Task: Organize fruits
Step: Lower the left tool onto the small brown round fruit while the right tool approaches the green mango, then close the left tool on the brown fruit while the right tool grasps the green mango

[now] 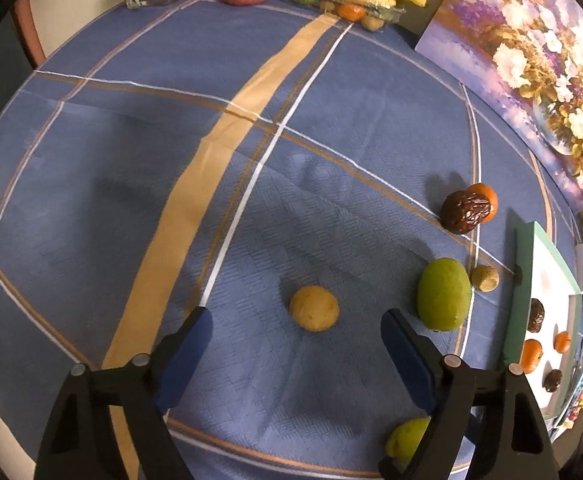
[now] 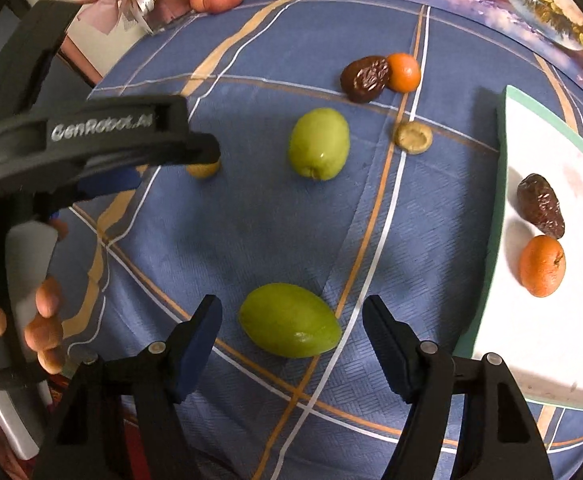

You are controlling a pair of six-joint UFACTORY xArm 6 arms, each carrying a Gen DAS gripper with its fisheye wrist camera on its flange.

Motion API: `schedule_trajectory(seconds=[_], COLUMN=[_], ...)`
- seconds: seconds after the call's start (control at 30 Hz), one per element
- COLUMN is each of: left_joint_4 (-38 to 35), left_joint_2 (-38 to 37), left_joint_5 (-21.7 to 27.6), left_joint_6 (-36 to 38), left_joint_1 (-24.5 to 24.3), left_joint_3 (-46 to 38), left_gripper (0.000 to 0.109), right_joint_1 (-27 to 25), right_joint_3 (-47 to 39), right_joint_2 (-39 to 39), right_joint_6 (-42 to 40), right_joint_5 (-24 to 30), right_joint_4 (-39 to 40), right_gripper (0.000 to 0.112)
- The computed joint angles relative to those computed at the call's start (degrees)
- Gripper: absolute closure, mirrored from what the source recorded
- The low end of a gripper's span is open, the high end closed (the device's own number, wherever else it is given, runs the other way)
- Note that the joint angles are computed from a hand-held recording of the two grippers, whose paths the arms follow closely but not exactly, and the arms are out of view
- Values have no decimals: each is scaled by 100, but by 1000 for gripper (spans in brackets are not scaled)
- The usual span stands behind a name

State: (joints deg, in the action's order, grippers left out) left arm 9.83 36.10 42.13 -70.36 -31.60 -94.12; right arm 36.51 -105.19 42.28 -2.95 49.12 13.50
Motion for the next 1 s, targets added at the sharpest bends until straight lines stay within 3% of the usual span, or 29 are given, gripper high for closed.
schedule_trajectory(seconds=[0.17,0.23,0.4,0.47,0.57,1.0], left_joint_4=[-122,-56,1,38,-95,70], left_joint_2=[165,155,308,228,236,171], left_joint_5=[-5,-72,103,43,-143,-81], left_joint_6=[60,20,104,93,216,-7], left_joint_1=[63,71,90,93,98,28], left_joint_3=[-105,-91,-362,-245,-199,-162], left_gripper=[30,31,47,63,77,80], right_joint_1=[44,51,44,40,26,-105], right_joint_3=[-295,-358,-291,-267,-281,-142], right_joint_2=[244,301,280,268,269,119], right_joint_6=[137,173,155,115,90,-154], right_joint_5=[190,234,177,165,180,207], right_joint_4=[-161,-184,-150,-112,-74,237], right_gripper=[39,48,51,52,52,57])
